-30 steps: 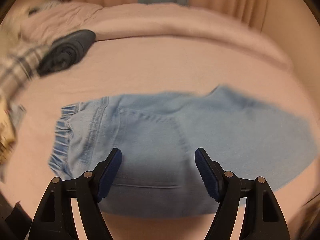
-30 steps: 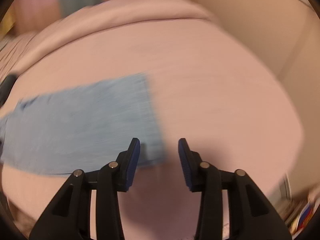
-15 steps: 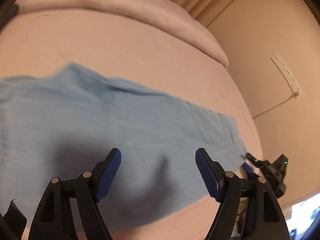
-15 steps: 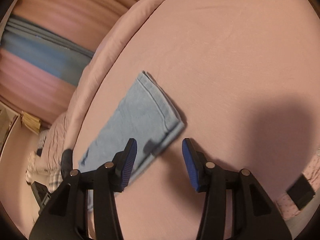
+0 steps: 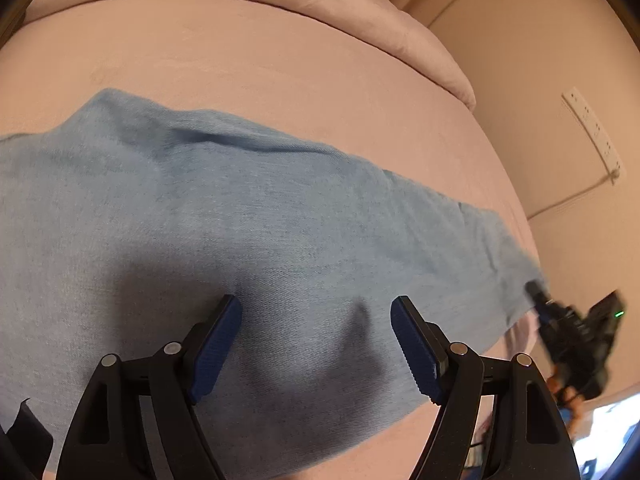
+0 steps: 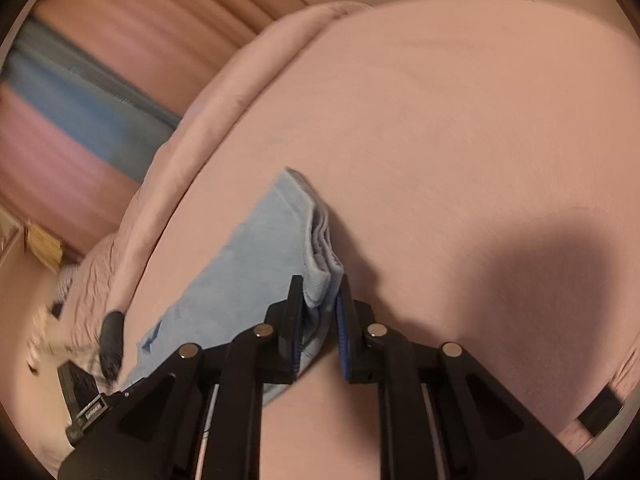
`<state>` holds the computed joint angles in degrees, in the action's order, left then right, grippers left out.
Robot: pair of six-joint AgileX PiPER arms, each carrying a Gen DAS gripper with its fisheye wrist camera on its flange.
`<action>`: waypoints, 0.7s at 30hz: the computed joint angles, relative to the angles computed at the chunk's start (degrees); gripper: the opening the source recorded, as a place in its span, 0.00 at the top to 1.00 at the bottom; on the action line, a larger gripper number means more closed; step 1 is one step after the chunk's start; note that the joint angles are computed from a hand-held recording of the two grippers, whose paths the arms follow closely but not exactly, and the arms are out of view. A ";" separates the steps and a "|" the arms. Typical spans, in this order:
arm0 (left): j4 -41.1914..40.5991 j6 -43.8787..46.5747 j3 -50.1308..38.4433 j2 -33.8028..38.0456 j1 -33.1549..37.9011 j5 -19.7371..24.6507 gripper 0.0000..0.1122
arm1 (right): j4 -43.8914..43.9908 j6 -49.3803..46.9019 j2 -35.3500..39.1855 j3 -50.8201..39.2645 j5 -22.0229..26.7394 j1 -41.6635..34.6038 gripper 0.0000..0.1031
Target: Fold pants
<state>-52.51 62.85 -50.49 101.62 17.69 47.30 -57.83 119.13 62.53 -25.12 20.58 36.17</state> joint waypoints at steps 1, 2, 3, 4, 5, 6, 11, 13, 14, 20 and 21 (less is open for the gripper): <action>0.37 -0.50 -0.13 -0.01 -0.48 -0.32 0.32 | 0.33 -2.43 0.92 -1.96 1.35 0.94 0.87; 0.78 -1.17 -0.37 -0.01 -0.66 -0.24 0.32 | 1.54 -5.13 1.21 -3.78 3.14 2.37 0.87; 1.19 -2.10 -0.68 0.03 -0.82 0.00 0.32 | 2.51 -8.07 1.56 -6.24 5.49 4.44 0.87; 1.78 -3.57 -1.27 -0.01 -1.05 0.63 0.32 | 1.77 -9.00 2.70 -8.13 6.21 5.53 0.87; 1.61 -4.51 -2.29 0.20 -0.67 2.72 0.32 | 1.75 -10.31 3.30 -9.58 6.65 6.33 0.87; -0.23 -4.40 -3.46 0.80 0.35 6.50 0.32 | 2.63 -12.66 4.00 -11.62 7.17 7.14 0.87; -8.20 -0.73 -6.66 4.81 0.53 17.45 0.32 | 5.91 -19.00 6.50 -16.97 7.84 7.76 0.87; -7.20 -3.25 -8.61 8.52 -1.85 17.90 0.32 | 7.24 -20.95 7.14 -17.54 6.73 7.29 0.87; -6.23 -4.94 -9.44 10.40 -3.08 17.34 0.32 | 8.11 -22.15 7.24 -17.88 6.26 7.25 0.87; -8.37 -5.00 -10.02 15.24 -1.81 17.81 0.46 | 13.12 -30.74 9.65 -22.31 6.39 9.18 0.87; -8.35 -5.01 -10.33 15.71 -1.26 18.81 0.46 | 14.09 -32.67 10.57 -23.65 6.44 9.86 0.87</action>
<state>-60.85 57.84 -60.82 117.33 16.42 66.11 -43.75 86.45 73.09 -48.77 27.02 46.03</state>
